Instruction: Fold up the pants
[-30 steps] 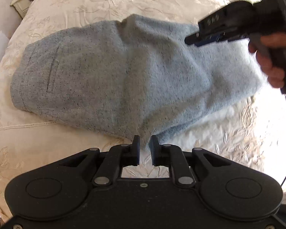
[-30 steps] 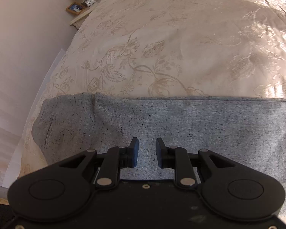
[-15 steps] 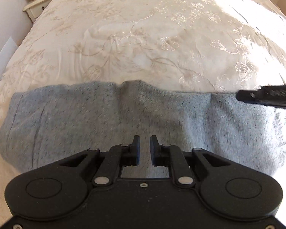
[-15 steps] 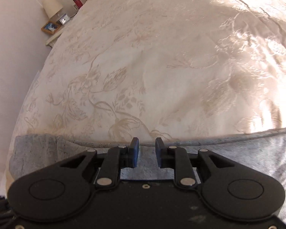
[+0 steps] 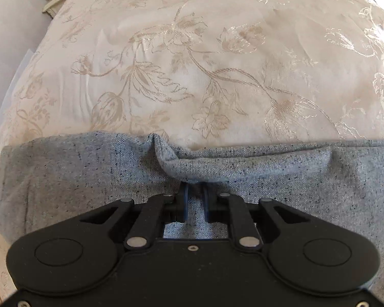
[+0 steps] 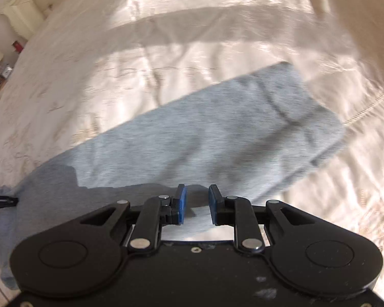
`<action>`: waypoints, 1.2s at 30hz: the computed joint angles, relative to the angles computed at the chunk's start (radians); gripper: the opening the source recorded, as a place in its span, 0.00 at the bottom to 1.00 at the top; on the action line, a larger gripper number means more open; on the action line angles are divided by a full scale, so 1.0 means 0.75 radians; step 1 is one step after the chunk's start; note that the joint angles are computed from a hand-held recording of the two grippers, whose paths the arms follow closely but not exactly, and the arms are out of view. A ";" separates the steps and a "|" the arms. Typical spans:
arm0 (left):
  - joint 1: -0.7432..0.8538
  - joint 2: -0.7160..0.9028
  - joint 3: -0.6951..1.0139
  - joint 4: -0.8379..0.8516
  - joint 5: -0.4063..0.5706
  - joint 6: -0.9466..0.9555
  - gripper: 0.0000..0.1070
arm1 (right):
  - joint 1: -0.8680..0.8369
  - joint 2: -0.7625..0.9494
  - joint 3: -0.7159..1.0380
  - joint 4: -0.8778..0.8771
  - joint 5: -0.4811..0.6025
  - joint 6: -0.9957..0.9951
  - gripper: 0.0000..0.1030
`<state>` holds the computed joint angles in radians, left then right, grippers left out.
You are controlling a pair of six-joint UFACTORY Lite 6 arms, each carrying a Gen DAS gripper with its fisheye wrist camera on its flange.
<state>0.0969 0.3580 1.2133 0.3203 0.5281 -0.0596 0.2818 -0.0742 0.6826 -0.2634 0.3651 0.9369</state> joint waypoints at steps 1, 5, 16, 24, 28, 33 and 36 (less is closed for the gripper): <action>-0.020 -0.095 -0.077 0.028 -0.013 -0.036 0.19 | -0.070 0.004 -0.029 -0.018 0.024 -0.031 0.22; -0.152 -0.562 -0.418 -0.037 0.014 0.040 0.19 | -0.272 -0.102 -0.148 0.168 0.001 -0.330 0.21; -0.790 -1.186 -0.865 -0.276 0.361 -0.126 0.20 | -0.323 -0.289 -0.137 0.776 0.140 -1.080 0.22; -1.033 -1.051 -0.941 0.253 0.271 -0.678 0.20 | -0.335 -0.388 -0.220 1.018 0.222 -1.285 0.22; -0.770 -0.980 -0.822 0.154 0.185 -0.540 0.20 | -0.348 -0.423 -0.224 1.042 0.247 -1.314 0.22; -0.638 -0.900 -0.736 0.053 0.144 -0.447 0.20 | -0.346 -0.437 -0.212 1.044 0.270 -1.321 0.22; -0.632 -0.830 -0.747 -0.146 0.109 -0.258 0.20 | -0.332 -0.423 -0.209 1.079 0.267 -1.350 0.22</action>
<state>-0.3770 -0.2648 0.6533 0.2108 0.6095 -0.2531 0.0325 -0.3912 0.5259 0.5457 0.5653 -0.0753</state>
